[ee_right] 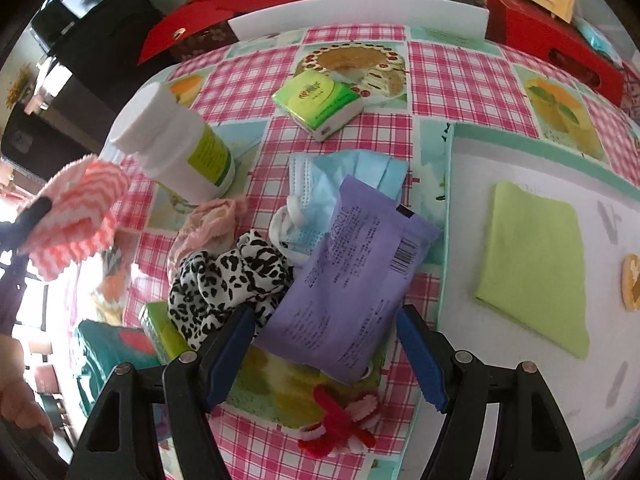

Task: Organize soft objects
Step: 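Grasp the purple packet with the right tool while the left tool holds the towel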

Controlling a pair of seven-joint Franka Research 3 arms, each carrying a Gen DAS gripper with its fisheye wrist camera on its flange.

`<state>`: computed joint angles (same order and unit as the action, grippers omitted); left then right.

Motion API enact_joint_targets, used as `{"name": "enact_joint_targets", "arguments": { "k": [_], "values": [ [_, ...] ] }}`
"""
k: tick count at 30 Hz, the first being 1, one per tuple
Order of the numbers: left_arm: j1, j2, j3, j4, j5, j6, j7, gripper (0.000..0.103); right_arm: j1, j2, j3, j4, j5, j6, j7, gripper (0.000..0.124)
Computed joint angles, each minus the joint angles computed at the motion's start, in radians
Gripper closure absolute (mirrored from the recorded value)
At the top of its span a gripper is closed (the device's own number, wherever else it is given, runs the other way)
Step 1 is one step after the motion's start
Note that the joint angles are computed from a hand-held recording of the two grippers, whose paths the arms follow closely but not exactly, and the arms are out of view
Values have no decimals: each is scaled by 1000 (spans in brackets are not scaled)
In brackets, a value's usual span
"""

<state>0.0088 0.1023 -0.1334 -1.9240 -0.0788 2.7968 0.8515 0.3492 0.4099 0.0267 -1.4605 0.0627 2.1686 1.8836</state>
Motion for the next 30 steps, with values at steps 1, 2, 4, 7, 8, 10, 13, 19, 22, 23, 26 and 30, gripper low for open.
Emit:
{"name": "enact_joint_targets", "arguments": {
  "k": [1,2,4,7,8,10,13,19,22,23,26,30],
  "values": [
    [2,0,-2,0,-8,2,8,94,0,7,2,10,3,-6,-2,48],
    [3,1,-3,-1,-17,3,15,94,-5,18,5,22,16,-15,-7,50],
    [5,-1,-4,-4,-28,4,20,94,-10,34,7,36,37,-23,-4,52],
    [6,-1,-2,-6,-30,2,16,94,-13,24,9,9,56,13,-5,55],
    [6,-1,-2,-5,-32,1,18,94,-15,17,9,-1,62,20,-7,55],
    [6,1,-4,-3,-36,1,25,94,-24,2,13,-26,82,41,-22,57],
    [5,2,-5,0,-39,1,33,94,-36,-26,17,-73,115,85,-33,59],
    [0,-1,-2,0,-14,2,18,94,-54,-92,25,-159,167,162,-61,61],
    [-1,0,-3,4,-8,2,22,94,-66,-112,26,-181,189,180,-84,62],
    [-2,-1,-3,4,-6,3,22,94,-70,-123,27,-192,199,190,-94,62],
    [-6,-3,0,7,16,1,9,94,-72,-139,31,-207,215,214,-111,62],
    [-11,-13,2,5,38,5,-2,94,-86,-169,33,-230,253,238,-141,63]
  ]
}}
